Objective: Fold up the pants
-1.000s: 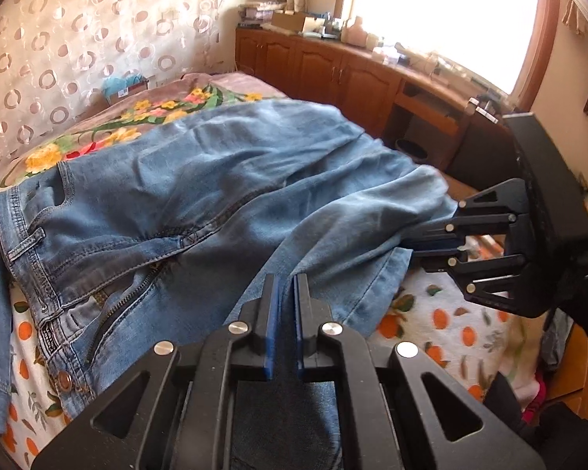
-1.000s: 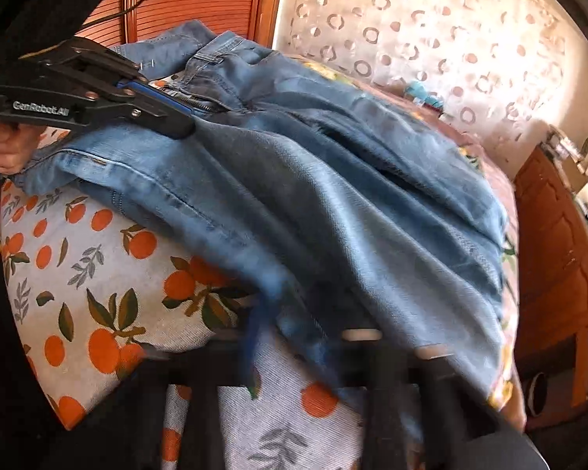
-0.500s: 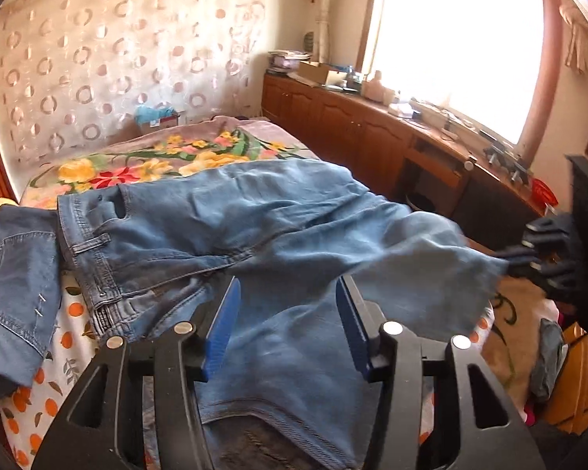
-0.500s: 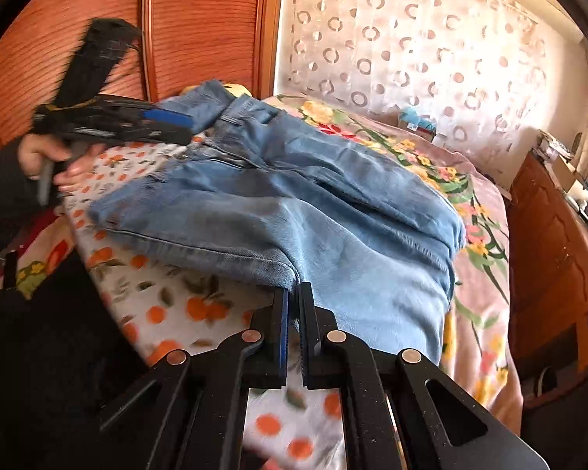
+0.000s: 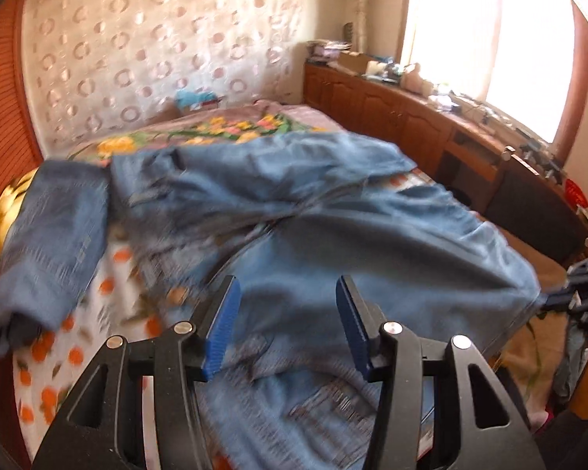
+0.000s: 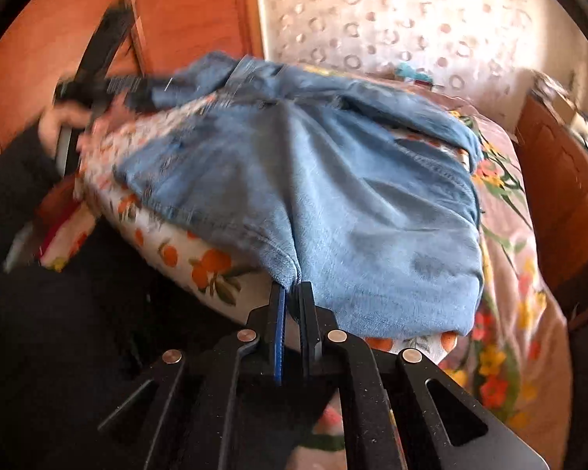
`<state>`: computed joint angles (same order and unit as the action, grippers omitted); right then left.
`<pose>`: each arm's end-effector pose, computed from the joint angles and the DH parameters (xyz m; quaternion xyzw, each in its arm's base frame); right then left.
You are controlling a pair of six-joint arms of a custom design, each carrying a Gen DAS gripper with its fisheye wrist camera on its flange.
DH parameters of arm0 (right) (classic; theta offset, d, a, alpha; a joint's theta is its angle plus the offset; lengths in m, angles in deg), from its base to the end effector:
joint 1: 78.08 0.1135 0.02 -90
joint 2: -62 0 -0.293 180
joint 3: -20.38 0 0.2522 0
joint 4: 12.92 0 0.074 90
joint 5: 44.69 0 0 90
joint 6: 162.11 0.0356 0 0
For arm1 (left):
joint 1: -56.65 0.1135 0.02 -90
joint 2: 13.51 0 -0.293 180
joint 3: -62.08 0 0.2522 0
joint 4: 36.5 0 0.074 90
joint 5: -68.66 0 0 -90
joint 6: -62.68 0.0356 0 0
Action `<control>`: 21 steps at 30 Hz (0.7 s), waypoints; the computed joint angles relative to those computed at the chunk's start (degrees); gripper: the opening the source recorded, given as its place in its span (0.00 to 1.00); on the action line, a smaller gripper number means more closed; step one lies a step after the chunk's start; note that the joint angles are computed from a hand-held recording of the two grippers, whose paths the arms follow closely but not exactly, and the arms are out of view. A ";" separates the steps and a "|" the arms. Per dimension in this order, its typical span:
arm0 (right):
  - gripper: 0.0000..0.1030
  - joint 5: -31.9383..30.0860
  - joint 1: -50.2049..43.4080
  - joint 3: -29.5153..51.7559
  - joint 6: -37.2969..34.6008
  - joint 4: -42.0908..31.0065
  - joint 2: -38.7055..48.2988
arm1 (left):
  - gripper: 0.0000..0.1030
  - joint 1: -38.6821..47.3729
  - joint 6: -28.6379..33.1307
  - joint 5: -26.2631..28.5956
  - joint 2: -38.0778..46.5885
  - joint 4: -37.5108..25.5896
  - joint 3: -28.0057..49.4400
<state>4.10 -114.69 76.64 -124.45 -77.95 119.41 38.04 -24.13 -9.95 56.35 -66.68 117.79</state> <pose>0.1384 -0.0736 0.2631 -0.1973 0.8973 0.1104 0.3791 0.2267 -0.0838 0.2508 0.2112 0.8932 -0.1424 0.3704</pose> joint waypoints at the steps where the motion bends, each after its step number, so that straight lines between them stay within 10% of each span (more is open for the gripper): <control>1: 0.12 -0.77 -0.58 0.26 0.52 0.29 0.05 | 0.50 1.32 0.25 0.11 -1.58 -0.31 -1.71; 12: 0.28 -11.01 -16.76 2.44 -8.87 -11.52 -4.13 | 0.50 9.69 2.99 1.92 -12.77 -6.94 -12.87; 21: 0.30 -4.23 -9.89 -5.24 9.79 9.13 -8.49 | 0.36 10.81 2.29 6.09 -15.64 -7.52 -17.40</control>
<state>-0.12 -124.58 71.40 -114.67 -68.83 110.93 48.85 -21.84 -3.86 40.71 -74.19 100.38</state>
